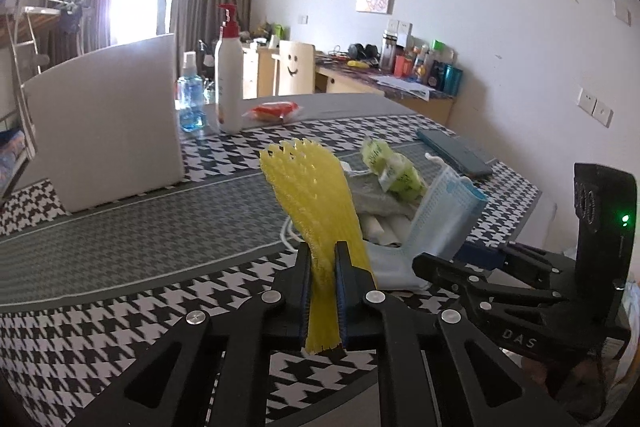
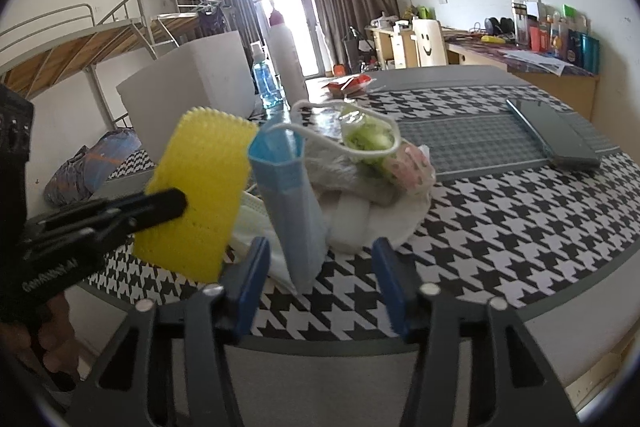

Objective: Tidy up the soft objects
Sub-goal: 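Grasp the blue face mask with the right tool while the left tool lifts the net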

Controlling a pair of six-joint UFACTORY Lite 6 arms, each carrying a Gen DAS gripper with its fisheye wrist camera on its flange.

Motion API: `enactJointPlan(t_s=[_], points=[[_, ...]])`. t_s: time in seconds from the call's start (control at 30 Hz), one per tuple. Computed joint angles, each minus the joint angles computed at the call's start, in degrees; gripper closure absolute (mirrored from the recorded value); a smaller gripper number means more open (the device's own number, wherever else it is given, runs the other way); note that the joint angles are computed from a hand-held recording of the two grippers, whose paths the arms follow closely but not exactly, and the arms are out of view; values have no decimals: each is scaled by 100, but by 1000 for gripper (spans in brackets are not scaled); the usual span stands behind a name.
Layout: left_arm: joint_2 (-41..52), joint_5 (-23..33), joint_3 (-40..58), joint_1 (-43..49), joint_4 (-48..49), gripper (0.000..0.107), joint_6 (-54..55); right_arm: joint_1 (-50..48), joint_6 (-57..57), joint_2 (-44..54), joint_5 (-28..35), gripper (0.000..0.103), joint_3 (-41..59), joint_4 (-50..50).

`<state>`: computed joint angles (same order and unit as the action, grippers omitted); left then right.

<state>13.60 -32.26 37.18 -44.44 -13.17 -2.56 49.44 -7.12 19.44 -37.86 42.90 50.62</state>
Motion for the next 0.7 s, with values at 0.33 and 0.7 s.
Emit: enactJointPlan(t_s=[0.33, 0.7], points=[[-367, -142, -382, 305, 233, 96, -195, -3, -292, 169, 307, 92, 291, 307], [-1060, -171, -839, 663, 24, 96, 24, 300, -1220, -240, 50, 93, 311, 1116]])
